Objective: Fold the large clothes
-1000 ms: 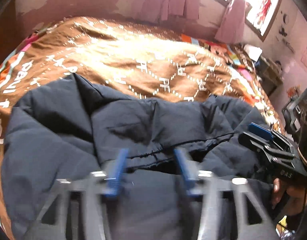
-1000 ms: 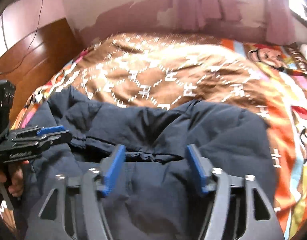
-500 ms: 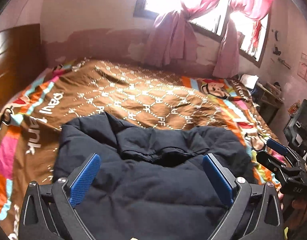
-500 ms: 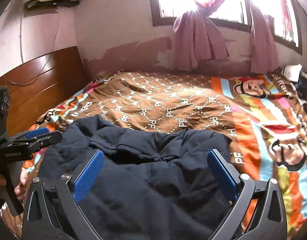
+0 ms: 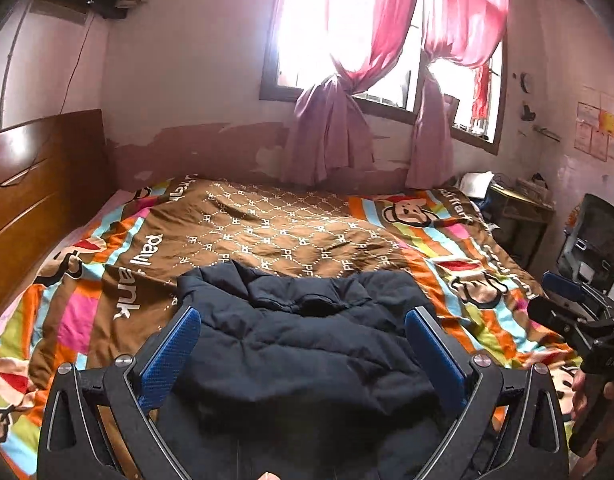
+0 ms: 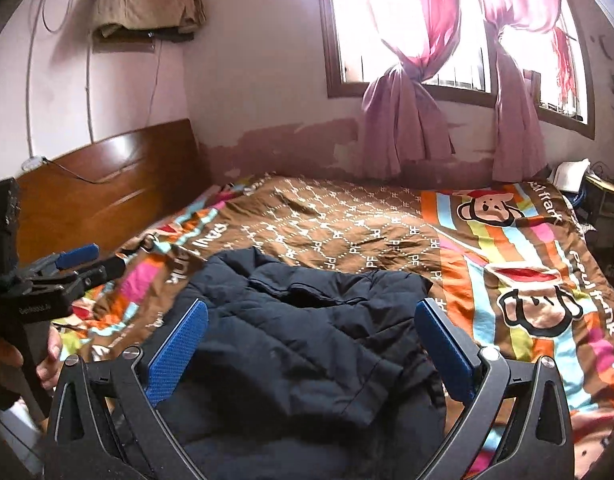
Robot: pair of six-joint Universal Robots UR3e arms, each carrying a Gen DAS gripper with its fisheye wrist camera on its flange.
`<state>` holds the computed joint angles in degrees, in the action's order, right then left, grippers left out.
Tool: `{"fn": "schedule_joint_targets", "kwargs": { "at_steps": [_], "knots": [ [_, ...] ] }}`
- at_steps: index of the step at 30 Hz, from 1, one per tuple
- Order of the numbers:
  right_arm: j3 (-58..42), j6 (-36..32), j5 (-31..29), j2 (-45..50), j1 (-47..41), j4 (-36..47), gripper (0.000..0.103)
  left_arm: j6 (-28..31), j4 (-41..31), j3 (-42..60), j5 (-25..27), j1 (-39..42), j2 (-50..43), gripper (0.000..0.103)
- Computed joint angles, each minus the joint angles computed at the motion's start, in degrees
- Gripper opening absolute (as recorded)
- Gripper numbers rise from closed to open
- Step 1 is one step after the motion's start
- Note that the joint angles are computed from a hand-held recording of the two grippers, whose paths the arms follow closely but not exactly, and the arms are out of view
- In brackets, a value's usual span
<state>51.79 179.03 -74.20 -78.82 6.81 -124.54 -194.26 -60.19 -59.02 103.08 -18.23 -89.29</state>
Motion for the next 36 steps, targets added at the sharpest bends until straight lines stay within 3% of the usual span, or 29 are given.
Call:
{"fn": "schedule_joint_targets", "kwargs": {
  "at_steps": [9,13,19,26,31,34,36],
  "knots": [
    [18.9,-0.9,1.8,-18.2,-1.8,-3.0,0.101,-4.9,-2.1,-7.1,8.4,-8.4,8.8,0.103],
    [26.7,-1.8,4.7,-27.0,-4.8,-2.6,0.101,-7.1,-0.7,-15.0,15.6,-15.0,13.8,0.103],
    [36.8,-4.0,3.7,-37.1,-5.4,-3.7,0.101,-13.5,-1.3,-23.5,24.3,-24.1,18.6,0.103],
    [47.1,-7.6,5.5,-48.8,-6.4,-0.4,0.101,-19.8,-5.0,-29.3,26.9,-29.9,23.5,0.103],
    [54.2,-13.9,7.3,-56.1,-8.7,4.9,0.101,-23.5,-9.2,-35.7,27.9,-33.1,27.7,0.103],
    [58.2,-18.1,8.7,-60.8,-11.6,10.4,0.101,-25.1,-11.2,-40.0,27.0,-34.0,30.4,0.103],
    [59.8,-25.9,15.6,-66.5,-19.7,21.6,0.101,-27.2,-12.2,-42.4,26.0,-34.4,32.0,0.103]
  ]
}}
